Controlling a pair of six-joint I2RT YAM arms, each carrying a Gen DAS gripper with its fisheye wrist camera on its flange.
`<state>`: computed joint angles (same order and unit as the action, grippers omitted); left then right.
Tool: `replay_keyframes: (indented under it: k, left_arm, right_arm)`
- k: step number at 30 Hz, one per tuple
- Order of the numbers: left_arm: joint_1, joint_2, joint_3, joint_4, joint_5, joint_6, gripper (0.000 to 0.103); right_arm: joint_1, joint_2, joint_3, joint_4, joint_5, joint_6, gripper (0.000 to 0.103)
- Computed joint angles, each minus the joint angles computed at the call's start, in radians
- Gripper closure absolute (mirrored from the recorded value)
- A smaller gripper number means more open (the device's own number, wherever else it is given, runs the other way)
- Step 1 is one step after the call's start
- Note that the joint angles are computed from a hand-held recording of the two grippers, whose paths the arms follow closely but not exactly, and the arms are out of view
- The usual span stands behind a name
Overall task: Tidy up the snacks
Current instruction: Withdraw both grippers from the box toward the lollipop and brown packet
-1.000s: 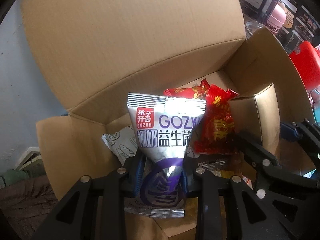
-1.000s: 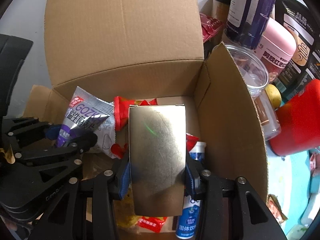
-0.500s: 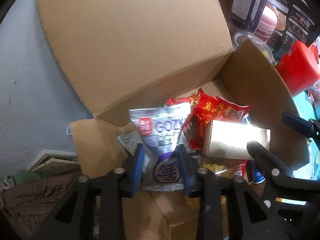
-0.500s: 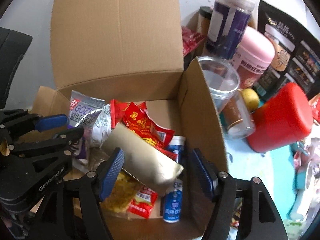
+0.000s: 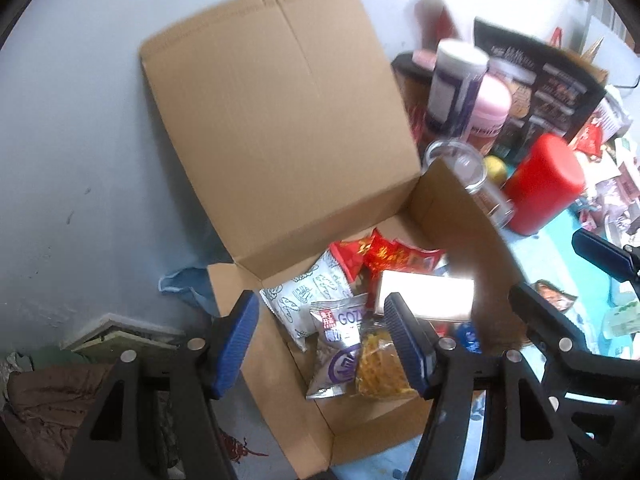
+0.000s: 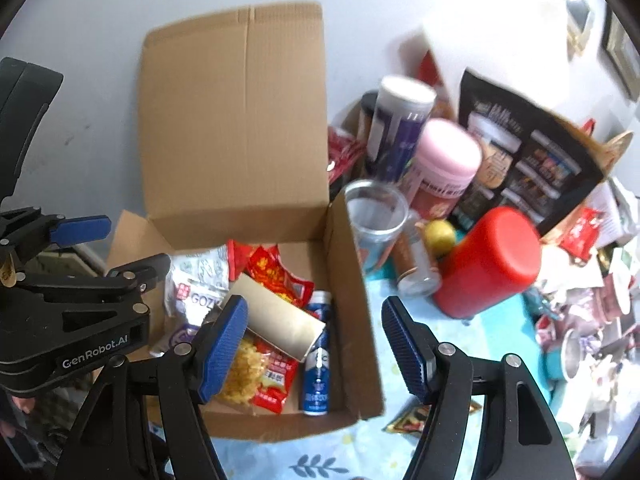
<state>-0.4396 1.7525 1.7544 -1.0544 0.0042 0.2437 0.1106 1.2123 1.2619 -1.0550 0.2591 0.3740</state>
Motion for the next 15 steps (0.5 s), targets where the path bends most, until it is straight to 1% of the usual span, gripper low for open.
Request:
replay_keyframes:
  k: [3, 9, 15]
  left_arm:
    - [0.014, -0.044, 0.017, -0.034, 0.038, -0.001, 0.038]
    - [0.011, -0.149, 0.008, -0.063, 0.051, -0.002, 0.038]
    - [0.007, -0.266, -0.029, -0.084, 0.075, 0.011, 0.038]
  right_arm:
    - [0.033, -0.025, 0.046, -0.044, 0.044, 0.017, 0.033]
    - [0.122, -0.071, 0.142, -0.158, 0.126, 0.094, 0.033]
    - [0.259, -0.119, 0.205, -0.285, 0.238, 0.233, 0.031]
